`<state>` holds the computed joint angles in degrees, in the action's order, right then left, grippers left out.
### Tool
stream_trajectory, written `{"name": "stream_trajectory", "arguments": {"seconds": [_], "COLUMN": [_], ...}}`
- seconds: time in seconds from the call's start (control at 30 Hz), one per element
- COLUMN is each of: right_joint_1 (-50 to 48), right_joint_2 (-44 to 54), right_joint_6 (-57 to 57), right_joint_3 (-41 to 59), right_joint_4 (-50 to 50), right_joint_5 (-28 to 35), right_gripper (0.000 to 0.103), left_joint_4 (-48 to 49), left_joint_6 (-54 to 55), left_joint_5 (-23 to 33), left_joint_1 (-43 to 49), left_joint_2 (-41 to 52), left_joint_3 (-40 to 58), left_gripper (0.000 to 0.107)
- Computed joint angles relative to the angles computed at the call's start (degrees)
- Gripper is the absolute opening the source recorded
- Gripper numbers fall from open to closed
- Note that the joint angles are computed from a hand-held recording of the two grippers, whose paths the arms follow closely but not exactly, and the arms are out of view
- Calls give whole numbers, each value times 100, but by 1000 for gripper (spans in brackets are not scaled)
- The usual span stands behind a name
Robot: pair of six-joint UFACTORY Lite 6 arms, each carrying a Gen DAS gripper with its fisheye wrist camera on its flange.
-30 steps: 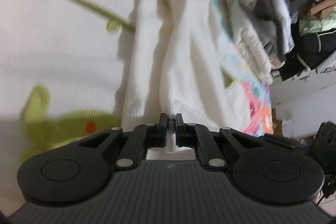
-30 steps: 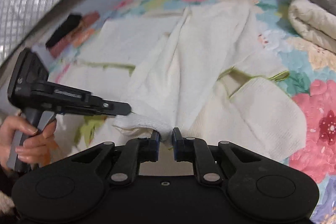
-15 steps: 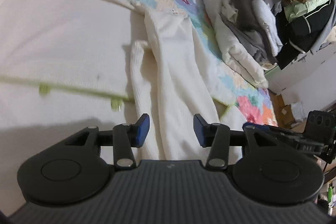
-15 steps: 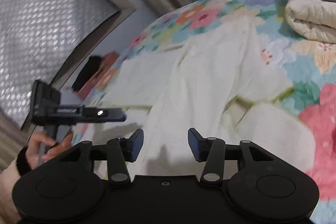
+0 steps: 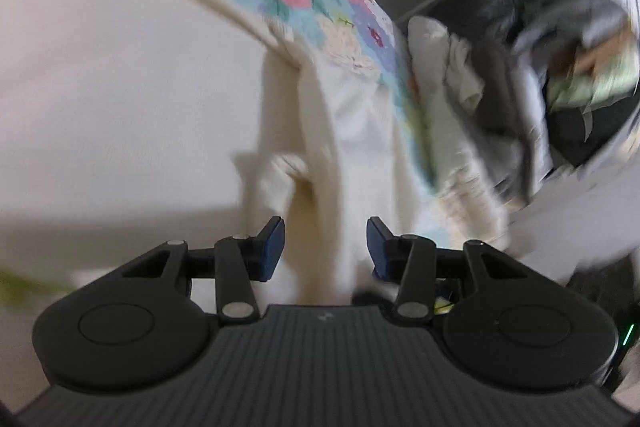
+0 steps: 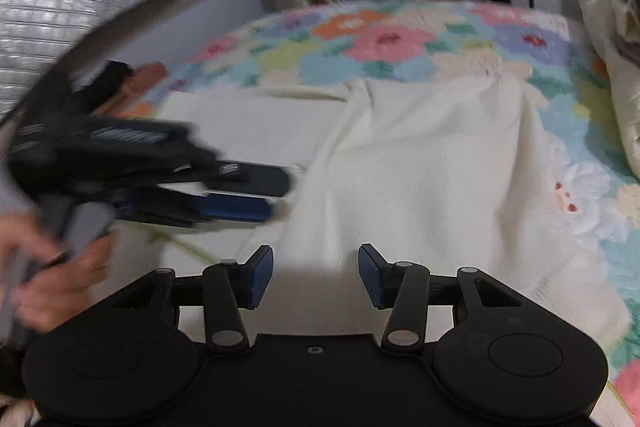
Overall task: Fold clothes
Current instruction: 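Lay the fabric down and open both tools, then pinch the sleepsuit fabric with the right tool and fold it over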
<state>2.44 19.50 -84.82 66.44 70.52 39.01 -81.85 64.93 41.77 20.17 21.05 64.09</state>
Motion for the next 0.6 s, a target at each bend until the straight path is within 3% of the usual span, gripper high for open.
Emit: {"name": "stream_trajectory", "arguments": {"seconds": [0.1, 0.2, 0.23, 0.27, 0.3, 0.5, 0.6], "right_joint_1": [382, 728, 860, 919, 944, -140, -472], "right_joint_2": [588, 962, 1068, 1066, 1079, 980, 1286], "right_joint_6": [342, 335, 267, 12, -269, 1, 312], "right_joint_3": [598, 964, 1058, 1048, 1067, 1257, 1606], "right_joint_4": [-114, -100, -55, 170, 397, 936, 1012], "right_joint_5": [-394, -824, -1034, -1229, -1337, 153, 758], "right_gripper": [53, 50, 43, 17, 5, 5, 5], "left_joint_4": [721, 591, 572, 546, 509, 129, 532], "left_joint_6": [390, 1398, 1593, 1782, 1954, 3383, 3109], "left_joint_5": [-775, -1321, -1337, -1313, -1286, -1347, -1711], "left_joint_1": [-271, -418, -394, -370, -352, -634, -1008], "left_joint_2": [-123, -138, -89, -5, 34, 78, 359], "left_joint_3": [130, 115, 177, 273, 324, 490, 813], "left_gripper": [42, 39, 39, 39, 39, 43, 52]}}
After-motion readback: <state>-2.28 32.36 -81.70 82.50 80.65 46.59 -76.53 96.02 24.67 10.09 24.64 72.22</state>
